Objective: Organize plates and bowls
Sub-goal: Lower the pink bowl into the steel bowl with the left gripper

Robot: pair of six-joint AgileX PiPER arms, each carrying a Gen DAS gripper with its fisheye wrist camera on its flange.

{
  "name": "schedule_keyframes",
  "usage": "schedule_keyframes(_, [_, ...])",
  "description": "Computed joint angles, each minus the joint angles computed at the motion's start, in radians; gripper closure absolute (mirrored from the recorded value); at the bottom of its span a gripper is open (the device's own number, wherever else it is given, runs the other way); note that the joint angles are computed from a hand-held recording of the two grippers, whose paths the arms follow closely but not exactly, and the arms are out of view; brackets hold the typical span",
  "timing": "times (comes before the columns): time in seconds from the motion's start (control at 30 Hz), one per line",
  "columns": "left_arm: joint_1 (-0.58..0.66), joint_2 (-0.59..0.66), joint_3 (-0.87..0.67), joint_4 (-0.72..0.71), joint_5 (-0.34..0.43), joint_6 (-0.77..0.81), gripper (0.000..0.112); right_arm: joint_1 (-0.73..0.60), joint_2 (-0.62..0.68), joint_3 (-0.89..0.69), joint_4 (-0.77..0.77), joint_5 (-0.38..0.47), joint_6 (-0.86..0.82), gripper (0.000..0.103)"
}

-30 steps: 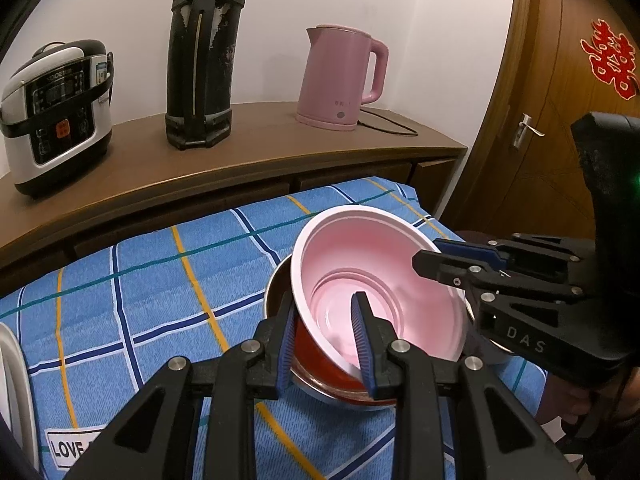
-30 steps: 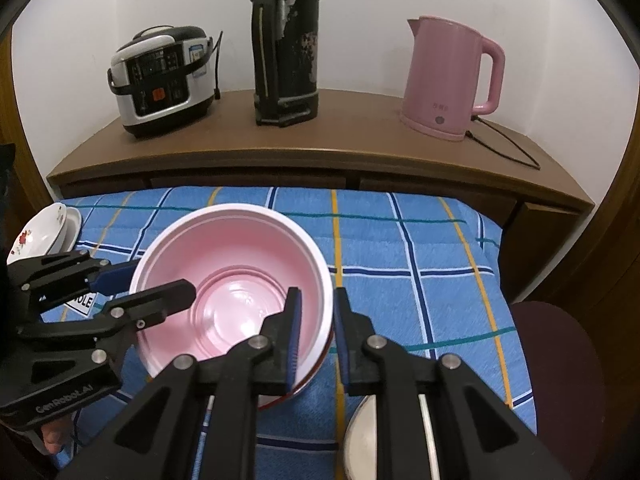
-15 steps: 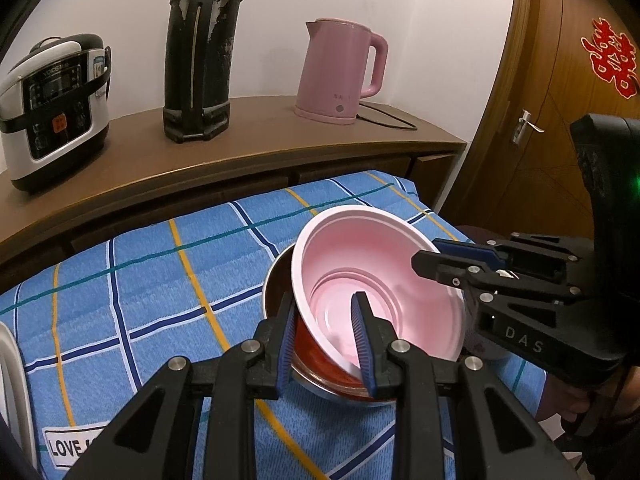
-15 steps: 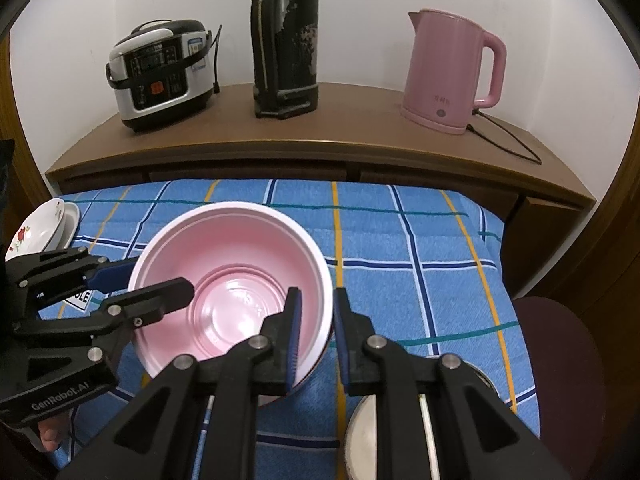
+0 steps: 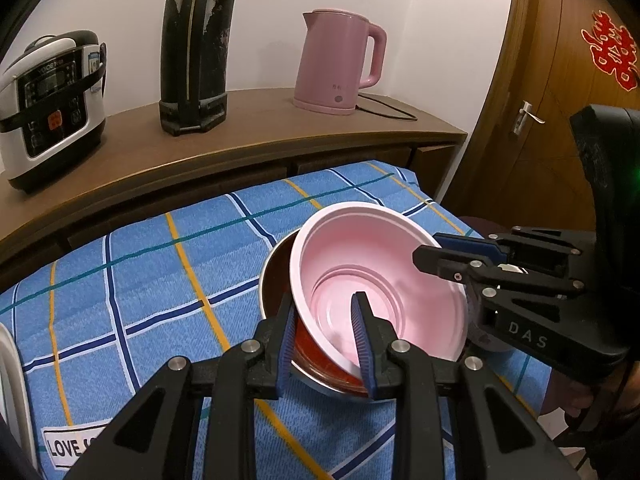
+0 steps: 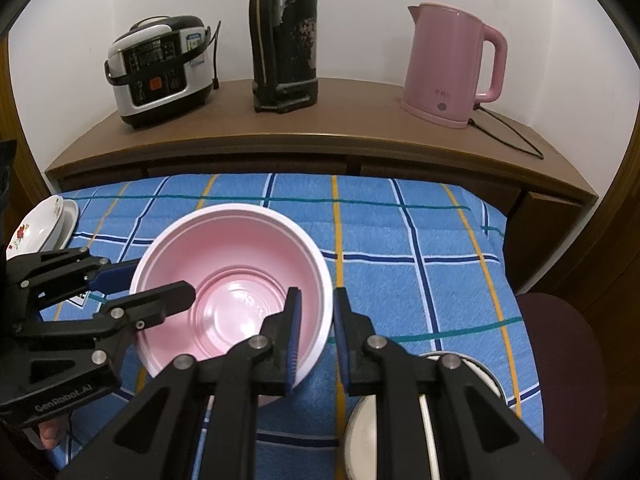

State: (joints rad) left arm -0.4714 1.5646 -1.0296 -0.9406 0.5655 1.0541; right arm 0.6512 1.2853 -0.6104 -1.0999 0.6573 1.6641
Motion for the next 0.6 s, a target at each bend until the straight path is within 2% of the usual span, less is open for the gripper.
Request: schedule_keyframes(0.6, [0.025,0.0,-0.004,0.012,0.009,-0.025,0.083,-0.003,0.033,-0.023,-0.013,-0.025,0.008,0.086])
